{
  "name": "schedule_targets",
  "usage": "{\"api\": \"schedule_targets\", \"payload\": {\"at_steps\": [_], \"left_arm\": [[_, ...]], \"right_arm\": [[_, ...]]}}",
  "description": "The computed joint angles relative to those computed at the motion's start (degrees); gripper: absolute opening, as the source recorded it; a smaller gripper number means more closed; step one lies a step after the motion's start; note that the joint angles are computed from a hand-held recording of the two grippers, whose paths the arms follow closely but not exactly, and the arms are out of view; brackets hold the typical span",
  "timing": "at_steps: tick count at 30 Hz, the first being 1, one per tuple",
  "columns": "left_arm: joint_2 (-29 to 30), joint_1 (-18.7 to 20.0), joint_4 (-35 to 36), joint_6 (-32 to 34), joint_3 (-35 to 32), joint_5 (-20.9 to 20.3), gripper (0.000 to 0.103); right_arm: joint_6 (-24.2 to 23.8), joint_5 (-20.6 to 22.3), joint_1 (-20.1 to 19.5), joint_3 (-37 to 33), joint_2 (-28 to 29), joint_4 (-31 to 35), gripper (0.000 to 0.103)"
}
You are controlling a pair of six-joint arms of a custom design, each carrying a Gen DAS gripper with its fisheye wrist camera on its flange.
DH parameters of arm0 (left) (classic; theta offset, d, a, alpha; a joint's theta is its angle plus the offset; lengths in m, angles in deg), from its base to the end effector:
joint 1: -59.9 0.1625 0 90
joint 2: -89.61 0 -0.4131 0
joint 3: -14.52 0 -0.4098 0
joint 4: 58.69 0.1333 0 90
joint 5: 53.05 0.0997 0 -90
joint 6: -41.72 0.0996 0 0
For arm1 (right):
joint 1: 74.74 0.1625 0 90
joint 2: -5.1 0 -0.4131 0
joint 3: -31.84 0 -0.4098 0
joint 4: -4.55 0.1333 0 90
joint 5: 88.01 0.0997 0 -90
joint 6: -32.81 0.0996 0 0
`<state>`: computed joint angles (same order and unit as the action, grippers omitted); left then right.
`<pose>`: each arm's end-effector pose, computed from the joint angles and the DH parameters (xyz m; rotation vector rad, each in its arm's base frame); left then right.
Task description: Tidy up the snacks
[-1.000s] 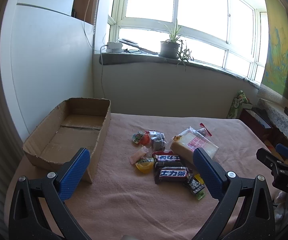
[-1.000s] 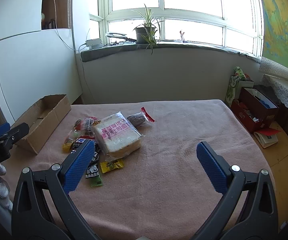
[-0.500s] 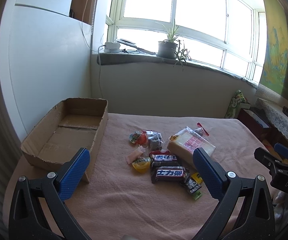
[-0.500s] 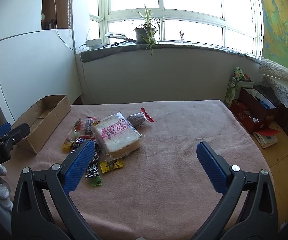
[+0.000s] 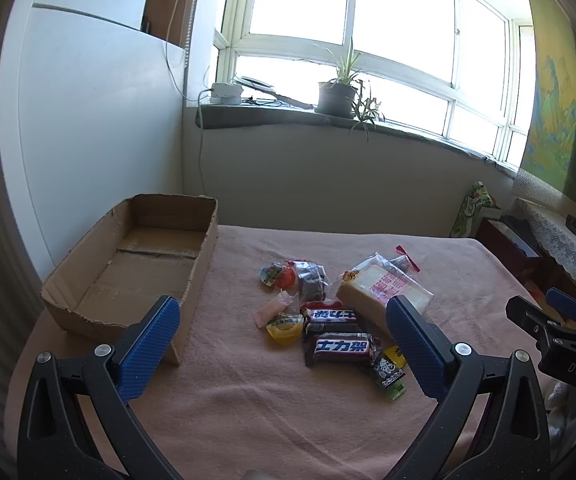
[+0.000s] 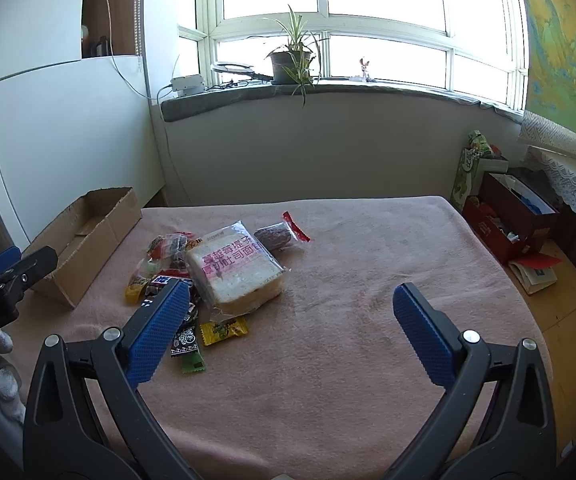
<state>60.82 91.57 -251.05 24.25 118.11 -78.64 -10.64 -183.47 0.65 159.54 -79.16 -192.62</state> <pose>-0.3746 -0.4932 -0.0260 0.4491 2.1786 -1.2760 0.0008 -0.4879 0.3373 0.4983 -2.2072 1.1769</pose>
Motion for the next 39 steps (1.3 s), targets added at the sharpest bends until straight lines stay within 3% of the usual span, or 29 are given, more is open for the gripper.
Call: {"api": "schedule_targets", "payload": {"at_steps": [25,35,39], "left_arm": [[0.62,0.70,1.97,-0.17,-1.26,-1.06,0.102],[1.39,1.93,3.25,-0.66,-2.12,-4.20,0.102],[1.15,2.98,3.11,-1.90,-2.10,-8.01,0.102]], "right_arm": [[0.37,0.73,-0.48,-1.75,0.86,2.99,0.103],[0.97,2.54,-1.27,-5.46,1.57,10.00,0.103],[0.72,5.61,-2.15,-8.13,1.48,16.26,0.103]]}}
